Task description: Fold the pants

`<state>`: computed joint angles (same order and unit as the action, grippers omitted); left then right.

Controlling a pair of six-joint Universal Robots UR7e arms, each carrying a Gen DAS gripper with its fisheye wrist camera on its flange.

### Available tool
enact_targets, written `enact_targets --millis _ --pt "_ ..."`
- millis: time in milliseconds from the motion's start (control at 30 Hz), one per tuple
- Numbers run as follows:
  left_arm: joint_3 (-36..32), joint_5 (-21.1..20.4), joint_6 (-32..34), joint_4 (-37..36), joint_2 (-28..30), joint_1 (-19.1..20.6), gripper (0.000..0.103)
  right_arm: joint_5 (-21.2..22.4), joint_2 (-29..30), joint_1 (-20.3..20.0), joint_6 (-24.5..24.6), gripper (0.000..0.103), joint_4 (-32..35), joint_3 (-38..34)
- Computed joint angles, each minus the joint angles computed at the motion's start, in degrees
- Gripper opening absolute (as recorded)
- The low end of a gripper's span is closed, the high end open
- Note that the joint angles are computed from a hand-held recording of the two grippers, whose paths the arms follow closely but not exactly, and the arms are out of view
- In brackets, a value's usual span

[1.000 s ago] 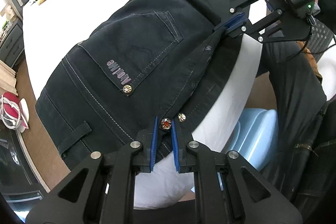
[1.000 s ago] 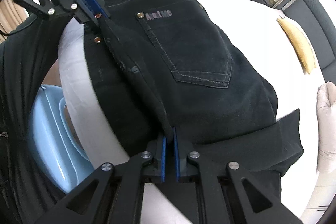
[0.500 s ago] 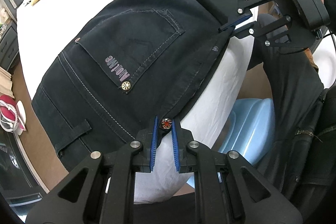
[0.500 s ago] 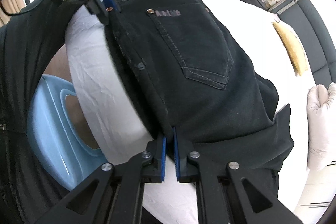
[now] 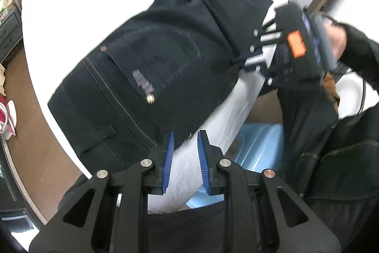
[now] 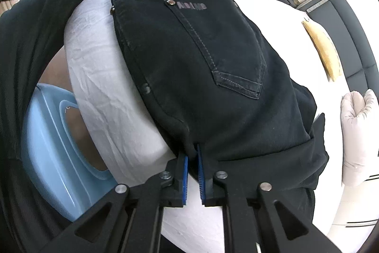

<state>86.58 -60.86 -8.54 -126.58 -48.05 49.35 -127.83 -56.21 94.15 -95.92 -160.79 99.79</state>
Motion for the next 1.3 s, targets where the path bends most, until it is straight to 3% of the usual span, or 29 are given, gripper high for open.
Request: enact_targets --millis 233,367,533,600,633,667,733,833,933,1000,1133,1233,1300 --pt "-6.14 -1.28 0.44 -7.73 7.26 1.14 0.019 -0.09 -0.42 0.07 1.59 0.012 -1.16 1.18" --pt "-11.03 -1.73 -5.05 -5.24 12.38 4.21 0.019 0.15 -0.58 -0.08 2.95 0.012 -1.57 1.44" --pt "-8.77 -5.15 -6.45 -10.29 11.3 6.51 0.019 1.96 -1.81 -0.69 8.34 0.018 0.56 1.09" --pt "-7.58 -4.94 -6.79 -11.67 10.61 6.66 0.019 3.24 -3.38 -0.93 13.43 0.044 6.59 -0.18" --pt "-6.96 -4.93 -7.35 -12.4 10.16 6.81 0.019 4.05 -4.25 -1.04 15.87 0.063 10.42 -0.91" --pt "-6.33 -5.09 -7.9 -13.11 9.76 6.94 0.019 5.21 -5.26 -1.15 17.82 0.065 13.44 -1.47" --pt "-6.32 -5.41 -8.15 -13.41 9.72 7.1 0.019 6.72 -6.48 -0.99 22.04 0.065 17.51 -3.18" --pt "-6.12 -3.92 -7.44 -13.18 10.02 6.7 0.019 11.14 -6.86 -0.47 32.32 0.065 26.3 -9.27" --pt "-6.51 -2.9 -7.08 -12.67 10.4 6.25 0.019 19.32 -5.16 -0.48 42.2 0.065 34.39 -17.0" --pt "-6.15 -3.28 -7.53 -13.19 10.19 6.4 0.019 24.61 -2.38 -0.65 49.56 0.065 41.15 -22.59" --pt "-4.93 -3.86 -7.75 -14.76 9.69 6.63 0.019 30.36 5.15 -1.72 59.15 0.064 48.65 -31.8" --pt "-3.71 -4.14 -7.75 -16.25 9.06 6.72 0.019 36.36 13.94 -4.18 70.92 0.063 59.09 -43.4" --pt "-3.39 -4.26 -7.57 -16.67 8.87 6.77 0.019 35.38 17.29 -4.81 74.69 0.062 59.68 -46.48"
